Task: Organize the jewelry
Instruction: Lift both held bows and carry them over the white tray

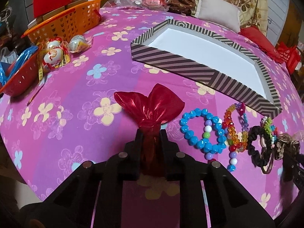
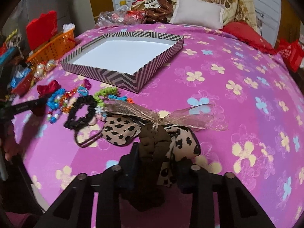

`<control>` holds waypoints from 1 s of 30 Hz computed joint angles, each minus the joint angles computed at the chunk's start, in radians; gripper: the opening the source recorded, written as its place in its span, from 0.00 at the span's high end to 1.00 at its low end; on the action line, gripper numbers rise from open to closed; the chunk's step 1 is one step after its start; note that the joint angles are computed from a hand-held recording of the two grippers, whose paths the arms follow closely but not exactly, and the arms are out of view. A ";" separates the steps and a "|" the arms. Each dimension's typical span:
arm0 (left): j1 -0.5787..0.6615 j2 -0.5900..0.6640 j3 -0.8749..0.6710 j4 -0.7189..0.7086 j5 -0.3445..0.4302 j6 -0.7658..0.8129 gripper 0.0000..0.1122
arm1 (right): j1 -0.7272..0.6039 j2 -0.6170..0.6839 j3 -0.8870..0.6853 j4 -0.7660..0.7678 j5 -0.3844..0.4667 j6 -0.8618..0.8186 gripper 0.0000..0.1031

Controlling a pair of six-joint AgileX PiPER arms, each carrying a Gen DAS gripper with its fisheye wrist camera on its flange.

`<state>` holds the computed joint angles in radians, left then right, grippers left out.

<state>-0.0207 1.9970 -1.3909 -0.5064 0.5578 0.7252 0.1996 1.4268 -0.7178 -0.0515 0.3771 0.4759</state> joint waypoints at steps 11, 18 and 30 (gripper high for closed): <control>0.034 -0.110 0.025 -0.130 0.066 0.120 0.87 | -0.027 -0.101 -0.042 0.053 0.026 -0.063 0.73; 0.001 -0.099 -0.081 -0.099 0.124 0.058 0.87 | -0.070 -0.062 -0.179 0.103 0.048 -0.159 0.73; -0.131 0.166 -0.550 0.151 0.253 -0.249 0.87 | -0.188 0.129 -0.428 0.338 0.090 -0.399 0.64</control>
